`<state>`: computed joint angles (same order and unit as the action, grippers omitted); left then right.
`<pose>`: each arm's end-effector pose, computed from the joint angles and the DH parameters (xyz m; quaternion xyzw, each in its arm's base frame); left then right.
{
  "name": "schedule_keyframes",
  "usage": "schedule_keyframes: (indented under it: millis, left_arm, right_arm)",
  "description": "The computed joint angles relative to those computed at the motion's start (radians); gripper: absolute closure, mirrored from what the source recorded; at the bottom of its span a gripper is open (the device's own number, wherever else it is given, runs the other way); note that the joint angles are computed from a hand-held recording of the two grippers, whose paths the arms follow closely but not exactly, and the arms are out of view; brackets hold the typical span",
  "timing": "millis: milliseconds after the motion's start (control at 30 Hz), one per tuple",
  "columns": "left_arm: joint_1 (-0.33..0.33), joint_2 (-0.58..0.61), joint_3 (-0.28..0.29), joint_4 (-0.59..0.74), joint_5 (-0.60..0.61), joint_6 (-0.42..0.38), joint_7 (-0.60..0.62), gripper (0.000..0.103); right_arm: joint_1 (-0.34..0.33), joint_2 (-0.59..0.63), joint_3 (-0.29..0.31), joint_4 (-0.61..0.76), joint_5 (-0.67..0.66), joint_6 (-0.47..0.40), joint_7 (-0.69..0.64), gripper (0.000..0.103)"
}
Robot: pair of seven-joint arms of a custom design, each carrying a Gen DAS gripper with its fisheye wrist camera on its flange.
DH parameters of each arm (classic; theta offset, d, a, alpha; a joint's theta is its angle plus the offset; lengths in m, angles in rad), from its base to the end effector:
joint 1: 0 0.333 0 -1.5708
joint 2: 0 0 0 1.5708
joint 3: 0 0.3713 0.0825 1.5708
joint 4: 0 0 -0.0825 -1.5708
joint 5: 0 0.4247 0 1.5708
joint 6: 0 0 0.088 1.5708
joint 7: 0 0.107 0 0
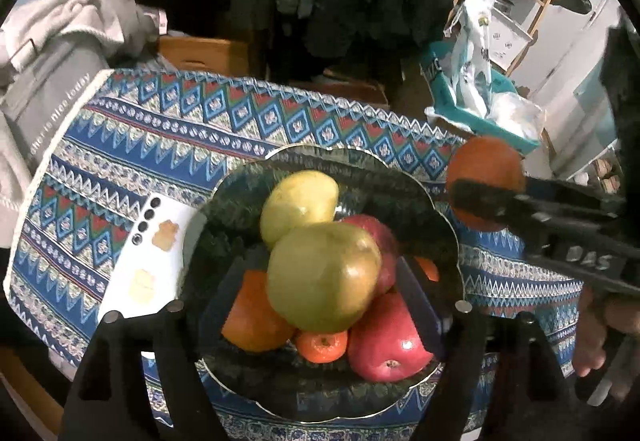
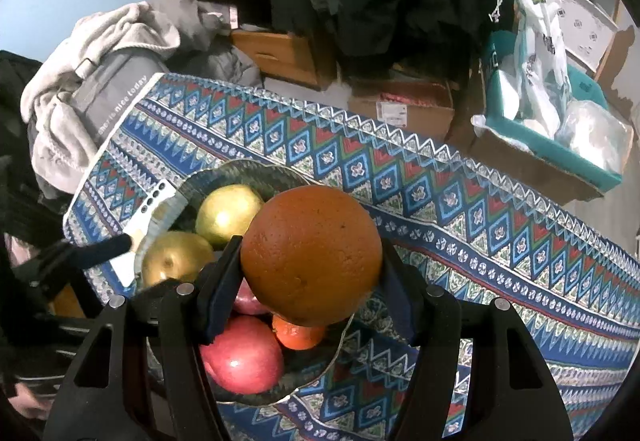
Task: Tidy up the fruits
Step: 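Lower the pear into the bowl and open the left tool, then lower the orange into the bowl and open the right tool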
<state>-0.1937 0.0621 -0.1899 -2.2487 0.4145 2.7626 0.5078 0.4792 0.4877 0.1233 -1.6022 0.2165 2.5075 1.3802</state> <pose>0.5486 -0.2385 0.4134 -0.7888 0.5627 -0.2133 0.1250 0.6527 0.4272 0.4232 -0.8645 0.4456 -0.0231 0.2313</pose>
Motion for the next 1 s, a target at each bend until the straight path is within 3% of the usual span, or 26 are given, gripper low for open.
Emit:
schedule_keyframes:
  millis: [567, 1000]
  left_arm:
    - [0.021, -0.041, 0.004, -0.052, 0.010, 0.029, -0.064, 0.023]
    - [0.019, -0.080, -0.006, -0.060, 0.069, 0.017, -0.116, 0.023]
  right_arm:
    - [0.003, 0.082, -0.002, 0.070, -0.001, -0.099, 0.003, 0.037]
    - [0.000, 0.010, 0.011, 0.011, 0.031, -0.019, -0.035, 0.036]
